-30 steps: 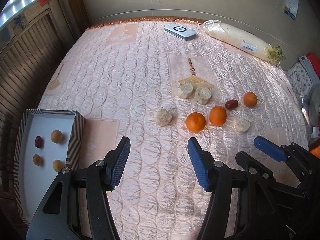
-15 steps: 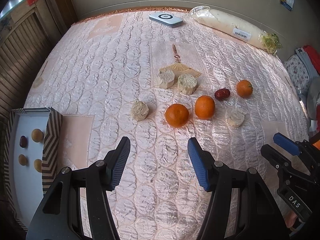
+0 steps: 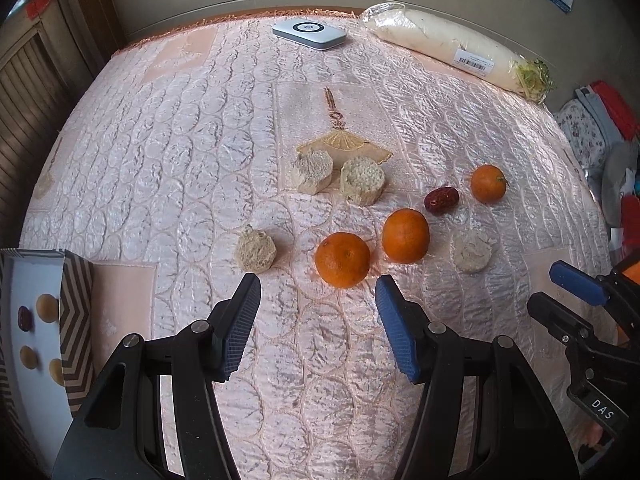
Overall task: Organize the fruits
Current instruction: 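Move both tools back over the oranges and yam slices, then grasp an orange with the left tool while the right tool grasps a yam slice, then carry the orange with the left tool while the right tool carries the yam slice toward the tray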
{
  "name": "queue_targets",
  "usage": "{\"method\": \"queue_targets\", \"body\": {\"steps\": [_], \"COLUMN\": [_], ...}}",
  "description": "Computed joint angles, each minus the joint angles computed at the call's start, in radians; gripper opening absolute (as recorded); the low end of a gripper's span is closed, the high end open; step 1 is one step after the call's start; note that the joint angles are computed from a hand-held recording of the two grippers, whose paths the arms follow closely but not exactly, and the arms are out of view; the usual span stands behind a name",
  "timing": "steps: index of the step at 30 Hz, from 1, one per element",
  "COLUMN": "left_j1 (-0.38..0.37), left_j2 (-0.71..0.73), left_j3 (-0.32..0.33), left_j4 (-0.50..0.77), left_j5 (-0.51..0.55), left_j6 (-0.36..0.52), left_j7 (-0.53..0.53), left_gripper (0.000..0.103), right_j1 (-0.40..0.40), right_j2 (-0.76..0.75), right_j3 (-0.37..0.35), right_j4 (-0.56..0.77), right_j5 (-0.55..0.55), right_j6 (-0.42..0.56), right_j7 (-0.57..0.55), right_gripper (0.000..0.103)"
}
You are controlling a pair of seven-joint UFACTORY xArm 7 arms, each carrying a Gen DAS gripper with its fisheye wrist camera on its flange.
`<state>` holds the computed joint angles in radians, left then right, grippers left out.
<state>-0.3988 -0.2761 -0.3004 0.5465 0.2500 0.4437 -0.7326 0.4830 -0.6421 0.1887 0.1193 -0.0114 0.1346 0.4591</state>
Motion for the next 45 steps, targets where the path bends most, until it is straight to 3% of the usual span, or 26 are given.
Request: {"method": "queue_targets", "body": {"steps": [15,17,19,30,39,42,45], "left_j1": [-0.004,-0.007,-0.002,0.004,0.013,0.014,0.019], "left_j2": [0.078,0.084,0.093,0.050,-0.013,-0.034,-0.063], "left_j3": [0.020,0.025,0.020,0.012,-0.009,-0.012,-0.018], "left_j4": [0.013,0.010,0.015,-0.006,-0.028,-0.036,-0.047], "left_j5": [0.036,0.026,0.036,0.024,0.036,0.034,0.041], "left_j6": [-0.096,-0.113,-0.109,-0.084,-0.009,0.009,0.027], "left_j7": [0.048,0.069,0.072,0.043,-0.018,-0.031,-0.048], "left_gripper": [0.060,0.051,0.035,0.031,0.031,0.031,0.031], "right_j1": [0.025,0.025,0.029,0.033,-0.023,-0.022,-0.133], "right_j2": [0.094,0.106,0.120,0.240,0.360,0.382,0.361], "right_j3": [-0.034,-0.038,-0.047,-0.066,-0.015,-0.008,0.112], "right_j4": [0.032,0.035,0.039,0.093,0.165,0.174,0.176], "right_j5": [0.016,0.019,0.023,0.041,0.004,0.012,-0.053], "right_j6": [-0.045,-0.056,-0.065,-0.125,-0.156,-0.168,-0.139], "right_j7": [-0.047,-0.054,-0.063,-0.107,-0.133,-0.156,-0.094], "right_gripper": [0.041,0.041,0.041,0.041,0.041,0.029,0.029]}}
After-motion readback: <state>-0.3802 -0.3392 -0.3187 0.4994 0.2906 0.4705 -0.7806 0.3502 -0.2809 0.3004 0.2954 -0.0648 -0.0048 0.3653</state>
